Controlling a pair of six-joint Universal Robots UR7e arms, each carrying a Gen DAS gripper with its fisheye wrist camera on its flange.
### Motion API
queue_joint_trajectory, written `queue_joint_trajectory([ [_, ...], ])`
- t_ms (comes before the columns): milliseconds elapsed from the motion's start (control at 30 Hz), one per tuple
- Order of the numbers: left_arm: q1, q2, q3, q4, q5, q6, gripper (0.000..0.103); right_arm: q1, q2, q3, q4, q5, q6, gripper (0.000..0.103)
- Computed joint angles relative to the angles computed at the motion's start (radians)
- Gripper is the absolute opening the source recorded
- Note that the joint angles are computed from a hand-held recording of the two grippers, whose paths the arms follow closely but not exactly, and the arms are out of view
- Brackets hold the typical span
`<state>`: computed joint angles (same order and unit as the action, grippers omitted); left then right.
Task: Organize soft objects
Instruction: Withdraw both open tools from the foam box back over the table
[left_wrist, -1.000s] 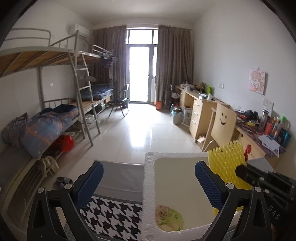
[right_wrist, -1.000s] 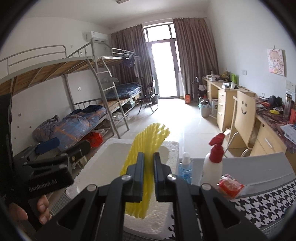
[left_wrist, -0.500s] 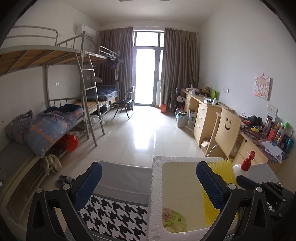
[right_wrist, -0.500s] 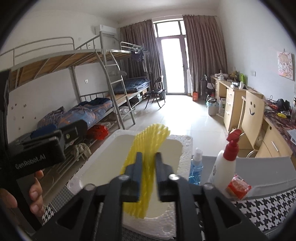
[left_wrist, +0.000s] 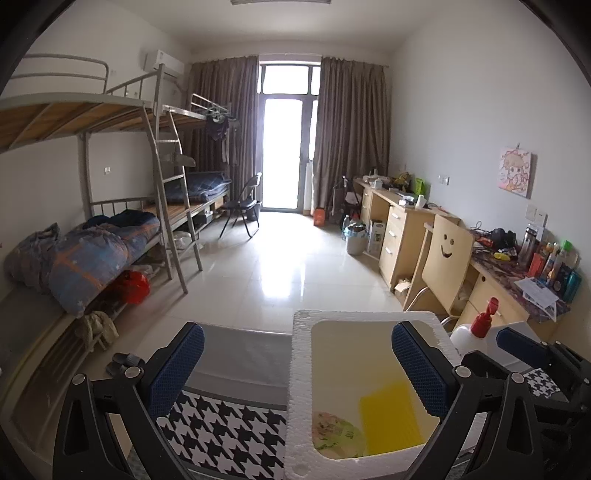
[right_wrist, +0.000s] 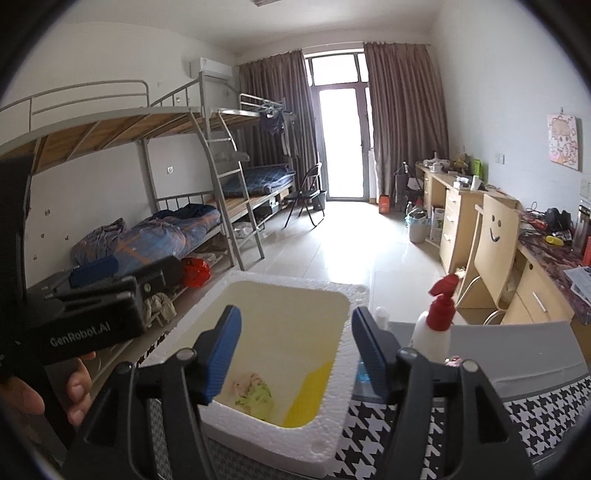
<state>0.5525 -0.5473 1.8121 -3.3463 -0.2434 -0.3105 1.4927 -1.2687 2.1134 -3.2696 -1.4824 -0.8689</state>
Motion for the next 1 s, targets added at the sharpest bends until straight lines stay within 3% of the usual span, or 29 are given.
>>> queue_joint_trajectory([
  [167,-0.004,0.0,0.004,-0.015,-0.02,0.015,0.102,0.001,-0.012,0.007,-0.021,-0.001,0.008,0.068],
  [233,-0.007,0.006,0.0,-0.034,-0.034,0.034,0.102,0.005,-0.014,0.01,-0.039,-0.011,0.003,0.077],
  [467,-0.025,0.034,-0.014,-0.084,-0.029,0.092,0.102,-0.003,-0.042,0.029,-0.074,-0.001,0.016,0.09],
  [767,-0.054,0.041,-0.007,-0.125,-0.084,0.136,0.102,-0.033,-0.092,0.054,-0.091,0.012,0.033,0.09],
  [1000,-0.084,0.043,0.0,-0.079,-0.061,0.108,0.102,-0.067,-0.15,0.085,-0.086,0.054,0.029,0.09],
])
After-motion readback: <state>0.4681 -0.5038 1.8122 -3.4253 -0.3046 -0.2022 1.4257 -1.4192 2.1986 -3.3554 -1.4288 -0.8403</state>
